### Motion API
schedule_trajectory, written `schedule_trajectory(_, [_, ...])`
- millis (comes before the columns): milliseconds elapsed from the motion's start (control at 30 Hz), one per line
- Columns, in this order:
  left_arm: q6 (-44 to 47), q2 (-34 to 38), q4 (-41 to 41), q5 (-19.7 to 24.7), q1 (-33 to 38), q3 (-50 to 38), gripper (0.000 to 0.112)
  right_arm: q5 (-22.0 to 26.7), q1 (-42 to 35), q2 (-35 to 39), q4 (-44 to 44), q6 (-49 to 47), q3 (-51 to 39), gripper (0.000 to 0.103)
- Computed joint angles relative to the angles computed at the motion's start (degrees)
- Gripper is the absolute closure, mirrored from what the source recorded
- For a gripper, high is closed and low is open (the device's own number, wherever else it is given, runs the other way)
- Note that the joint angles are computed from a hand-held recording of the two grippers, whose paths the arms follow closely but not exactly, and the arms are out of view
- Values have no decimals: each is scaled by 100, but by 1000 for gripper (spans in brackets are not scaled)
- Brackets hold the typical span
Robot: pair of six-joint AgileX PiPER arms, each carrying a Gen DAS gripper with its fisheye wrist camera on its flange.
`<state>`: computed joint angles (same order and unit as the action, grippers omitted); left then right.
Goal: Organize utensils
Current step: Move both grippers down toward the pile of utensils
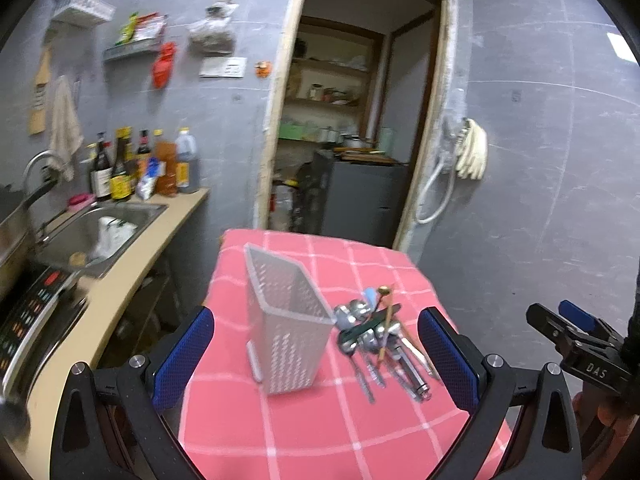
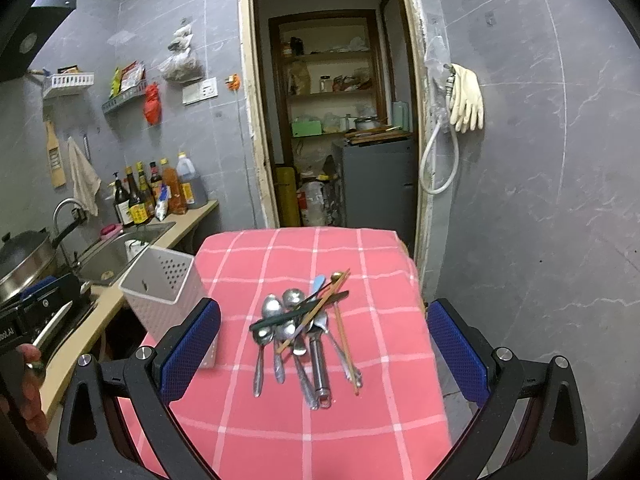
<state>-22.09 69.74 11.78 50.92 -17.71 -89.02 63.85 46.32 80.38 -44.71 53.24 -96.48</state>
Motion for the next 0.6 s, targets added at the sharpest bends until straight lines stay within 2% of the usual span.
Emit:
schedule_trajectory(233, [1070,1003,-1280,342,327,-1280,10,113,-759,244,800,-660,-531,1])
schedule_trajectory(433, [1029,1914,-1330,663,150,-2460,10,-305,-1983,502,2327,-1844,-714,1])
schedule_trajectory(500, [895,2348,-1224,834,19,-3003,10,-632,-2424,616,2911,-2380,-661,1])
schedule_trajectory(600, [670,3142,-1029,1348,-140,-4126,12,-791,-3036,999,3816,-3190,-899,1])
